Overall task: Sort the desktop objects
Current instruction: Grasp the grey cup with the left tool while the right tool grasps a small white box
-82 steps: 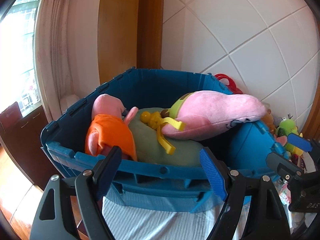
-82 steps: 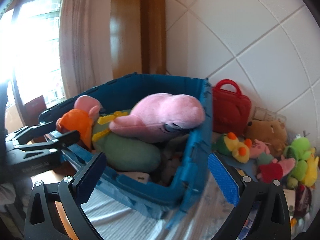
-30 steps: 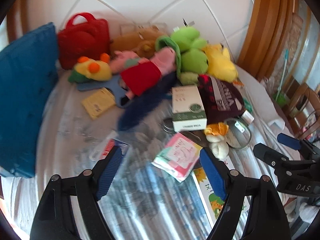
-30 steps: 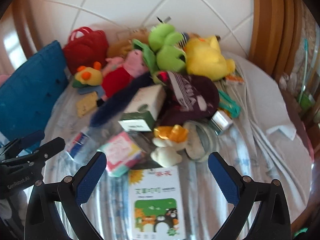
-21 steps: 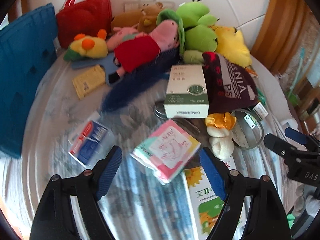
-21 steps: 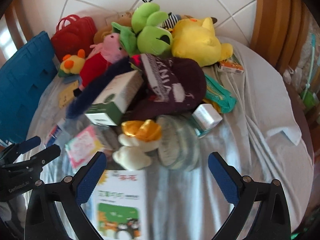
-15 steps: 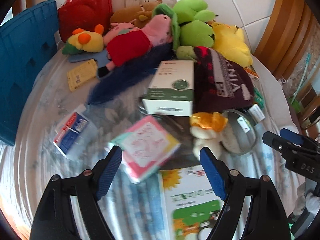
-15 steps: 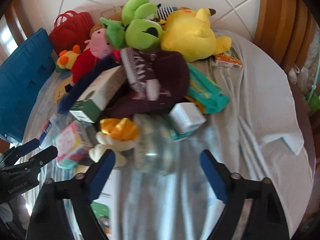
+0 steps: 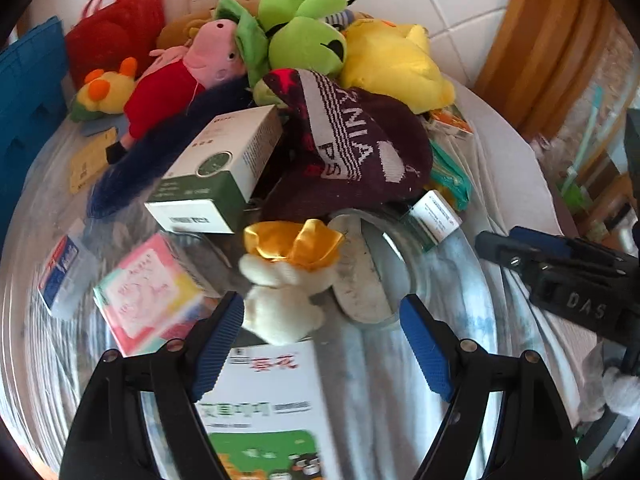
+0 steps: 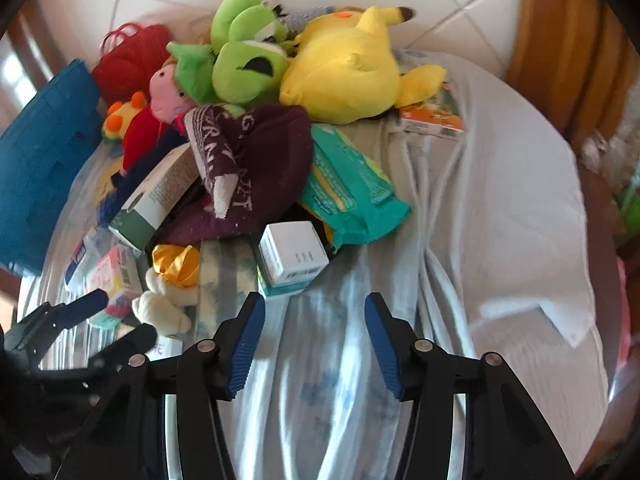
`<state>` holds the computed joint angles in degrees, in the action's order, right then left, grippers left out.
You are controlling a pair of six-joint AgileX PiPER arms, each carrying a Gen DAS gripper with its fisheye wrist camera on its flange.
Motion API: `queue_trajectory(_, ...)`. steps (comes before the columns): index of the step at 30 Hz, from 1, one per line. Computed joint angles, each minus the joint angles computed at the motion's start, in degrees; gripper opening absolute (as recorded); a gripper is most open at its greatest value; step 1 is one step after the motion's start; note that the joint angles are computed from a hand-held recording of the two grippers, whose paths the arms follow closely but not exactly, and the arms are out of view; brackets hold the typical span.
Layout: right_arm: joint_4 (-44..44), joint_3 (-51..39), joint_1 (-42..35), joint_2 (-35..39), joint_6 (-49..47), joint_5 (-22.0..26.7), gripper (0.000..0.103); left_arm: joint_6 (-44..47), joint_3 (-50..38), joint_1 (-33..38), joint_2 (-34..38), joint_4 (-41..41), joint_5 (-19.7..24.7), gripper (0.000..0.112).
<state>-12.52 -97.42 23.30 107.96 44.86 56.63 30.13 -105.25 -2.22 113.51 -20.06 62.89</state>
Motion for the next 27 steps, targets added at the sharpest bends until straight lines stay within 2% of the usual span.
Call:
queue_trajectory(3, 7.08, -0.38, -3.42, 1.88, -10.62, -3.11, 0.051, -7.82, 6.25, -2.67, -2.96, 2.99, -4.97, 0.080)
queue_trajectory(7, 14.72, -1.16, -6.76, 3.74, -22.62, -4.04, 0.051, -17.61, 13.15, -6.31, -6.04, 7.01, -10.23, 0.080)
queue_trajectory(14, 22.63, -5.67, -10.07, 7.44, -35.00, -1.68, 0.053, -31.18, 15.23, -10.59, -4.50, 14.27, -13.88, 0.080)
queue_trajectory(19, 25.20, -9.39, -10.83, 10.84, -37.84, -0.24, 0.058, -32.34, 13.84, -10.47, -2.64, 14.00, -15.16, 0.082)
queue_trajectory(23, 27.25, -11.94, -11.64, 13.75, -38.38, 0.18, 0.066, -31.70, 11.27, -10.14, -0.30, 13.05, -14.71, 0.084)
queue_trajectory(27, 27.05, -14.53, -11.83, 16.22, -38.40, 1.02, 0.066, -31.39, 8.93, -10.39, 2.21, 12.99, -14.18, 0.087)
